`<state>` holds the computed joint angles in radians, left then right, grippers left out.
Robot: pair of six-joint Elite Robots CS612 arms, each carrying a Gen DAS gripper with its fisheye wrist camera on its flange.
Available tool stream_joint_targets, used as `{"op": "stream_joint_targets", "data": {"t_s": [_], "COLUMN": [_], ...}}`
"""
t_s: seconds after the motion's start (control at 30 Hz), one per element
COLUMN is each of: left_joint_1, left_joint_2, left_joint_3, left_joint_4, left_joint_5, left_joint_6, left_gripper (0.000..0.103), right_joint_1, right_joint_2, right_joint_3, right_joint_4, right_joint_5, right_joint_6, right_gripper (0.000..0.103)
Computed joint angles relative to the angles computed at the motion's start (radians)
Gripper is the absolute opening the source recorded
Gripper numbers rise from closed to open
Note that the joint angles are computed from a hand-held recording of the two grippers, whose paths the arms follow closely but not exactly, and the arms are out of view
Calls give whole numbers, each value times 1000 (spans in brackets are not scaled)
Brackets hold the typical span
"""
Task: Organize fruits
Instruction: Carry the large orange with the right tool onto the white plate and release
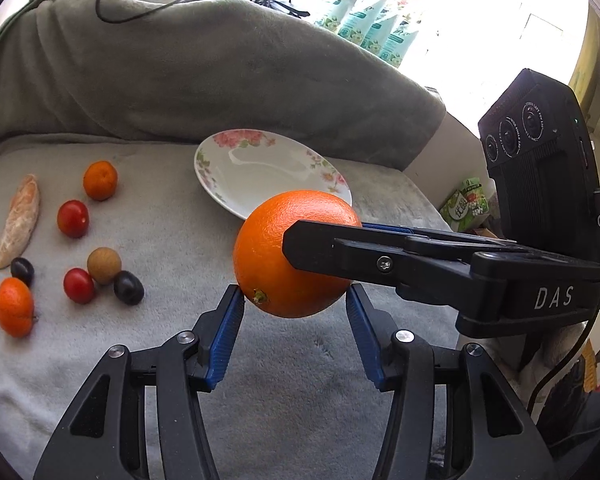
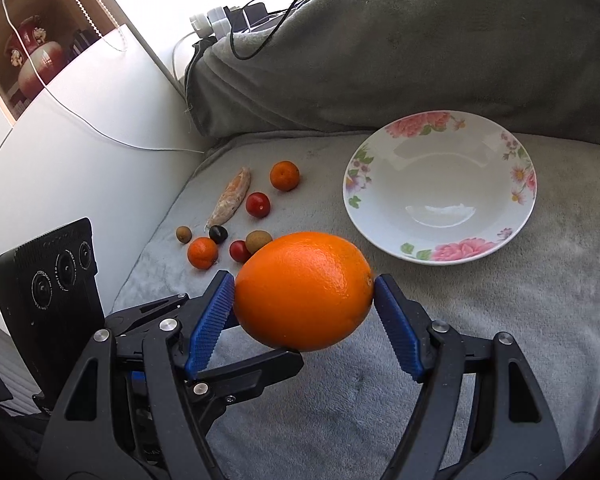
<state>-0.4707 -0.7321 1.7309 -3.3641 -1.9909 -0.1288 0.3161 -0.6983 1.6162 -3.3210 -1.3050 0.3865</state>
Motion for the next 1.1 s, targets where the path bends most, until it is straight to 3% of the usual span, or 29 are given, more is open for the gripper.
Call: {"op": "stream_joint_targets", "data": {"t_s": [0.43, 0.8, 0.97, 1.1], "left_joint_1": [-9, -14, -19, -16], "left_joint_2": [40, 52, 46, 42], "left_joint_3": [-104, -129, -117, -111], "left_joint_4": [74, 116, 87, 80], "left_joint_5": [-2, 11, 36, 47], "left_joint_6": [10, 20, 29, 24], "left_gripper": [52, 52, 50, 50], "right_joint_1": [-46, -60, -49, -38], "right_joint_2": [24, 39, 29, 17], "right_joint_3": [-51, -63, -55, -45], "right_joint_4": [27, 47, 20, 2], "right_joint_5": [11, 39, -44, -111], "right_joint_6": [14, 60, 55, 39], "right_gripper": [75, 75, 75, 81]}}
